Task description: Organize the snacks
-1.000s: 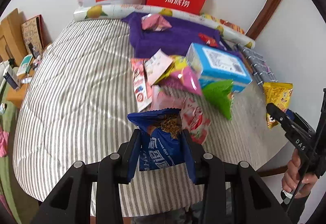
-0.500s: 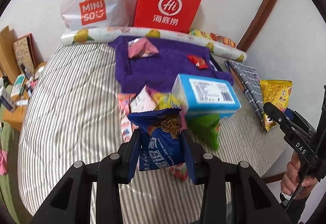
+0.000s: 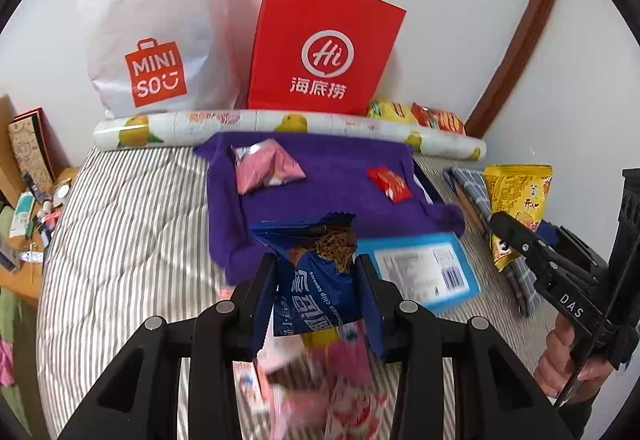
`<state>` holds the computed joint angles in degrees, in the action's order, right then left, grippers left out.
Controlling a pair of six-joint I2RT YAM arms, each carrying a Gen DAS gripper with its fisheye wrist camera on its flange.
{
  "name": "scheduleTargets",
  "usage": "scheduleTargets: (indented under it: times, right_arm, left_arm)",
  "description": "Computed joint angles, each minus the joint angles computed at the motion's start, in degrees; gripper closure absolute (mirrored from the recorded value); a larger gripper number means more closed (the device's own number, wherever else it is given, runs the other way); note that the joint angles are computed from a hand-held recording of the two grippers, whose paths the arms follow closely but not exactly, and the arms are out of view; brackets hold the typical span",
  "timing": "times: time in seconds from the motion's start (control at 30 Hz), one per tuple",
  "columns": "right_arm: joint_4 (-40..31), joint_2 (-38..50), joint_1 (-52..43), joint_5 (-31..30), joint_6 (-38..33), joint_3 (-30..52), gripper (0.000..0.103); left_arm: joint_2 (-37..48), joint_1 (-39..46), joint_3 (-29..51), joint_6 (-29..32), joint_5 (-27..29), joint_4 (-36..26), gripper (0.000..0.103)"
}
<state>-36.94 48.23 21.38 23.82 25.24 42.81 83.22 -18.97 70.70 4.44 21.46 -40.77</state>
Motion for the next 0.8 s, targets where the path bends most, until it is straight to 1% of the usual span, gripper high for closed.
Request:
scheduleTargets:
  times: [0.2, 0.33, 0.47, 0.6, 0.8]
  right_arm:
    - [7.76, 9.10, -9.36, -6.76, -6.73, 1.90, 0.055]
    - [11.67, 12.80, -13.03, -10.17, -9.29, 2.48, 0.055]
    - [15.65, 17.27, -15.13, -12.09, -11.29, 3.45, 0.055]
    - [19.90, 21.91, -16.53, -14.08, -12.60, 4.40, 0.055]
    - [23.73, 23.44, -17.84, -16.08, -12.98, 2.24, 0.055]
  left_arm:
    - [6.68, -1.82, 5.34, -2.13, -1.51, 1.36, 0.066]
    - [9.71, -3.03, 7.97, -2.69, -2.09, 2.98, 0.066]
    - [14.11, -4.86, 11.56, -2.52, -3.12, 4.73, 0.066]
    - [17.83, -5.39, 13.89, -2.93, -1.41, 6.41, 0.066]
    - [19.10, -5.60, 12.61, -2.65, -2.13, 7.75, 0.066]
